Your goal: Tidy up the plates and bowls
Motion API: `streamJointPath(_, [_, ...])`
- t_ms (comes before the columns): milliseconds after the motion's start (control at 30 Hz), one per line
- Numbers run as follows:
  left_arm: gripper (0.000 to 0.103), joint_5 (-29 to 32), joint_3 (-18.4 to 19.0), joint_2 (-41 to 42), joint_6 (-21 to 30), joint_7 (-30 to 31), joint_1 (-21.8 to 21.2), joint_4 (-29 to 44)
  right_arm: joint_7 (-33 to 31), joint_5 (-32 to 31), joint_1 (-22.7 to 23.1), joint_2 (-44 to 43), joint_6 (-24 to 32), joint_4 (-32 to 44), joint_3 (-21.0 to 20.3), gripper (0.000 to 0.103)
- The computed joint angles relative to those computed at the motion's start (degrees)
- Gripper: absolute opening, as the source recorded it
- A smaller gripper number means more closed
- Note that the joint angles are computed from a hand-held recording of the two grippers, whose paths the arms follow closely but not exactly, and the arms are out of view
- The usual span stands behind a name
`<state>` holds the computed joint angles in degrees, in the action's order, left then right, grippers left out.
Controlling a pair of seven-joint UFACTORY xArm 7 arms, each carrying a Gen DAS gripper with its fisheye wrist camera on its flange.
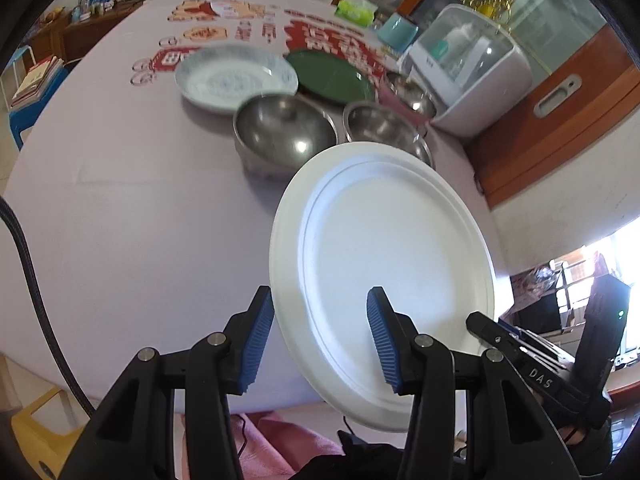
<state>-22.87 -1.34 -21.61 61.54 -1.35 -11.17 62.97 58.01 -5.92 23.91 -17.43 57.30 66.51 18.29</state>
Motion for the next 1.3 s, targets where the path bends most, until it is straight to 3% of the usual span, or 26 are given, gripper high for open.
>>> streamJointPath(367, [0.046, 4.69, -2.27, 3.47, 3.81, -4.81, -0.08, 0.32, -3.00, 4.44, 0.56, 2.05, 0.95, -1.58, -1.68, 0.028])
streamJointPath(1000, [0.047, 8.41, -2.84, 12.27, 5.11, -6.86, 0.88, 4.78, -2.93, 0.59, 0.56, 9.78, -0.74, 1.33, -3.18, 0.030])
streamJointPath(1133, [0.049, 8.93, -2.96, 12.67, 4.74, -7.51, 1.09, 5.18, -3.90, 0.36, 0.65, 10.36, -0.10, 1.87, -3.66, 0.050])
streamJointPath(1300, [0.051, 9.26, -2.65, 11.30, 4.17, -8.36, 1.62, 4.53, -4.51, -0.49, 0.47, 10.83, 0.42, 2.74, -3.94, 0.060])
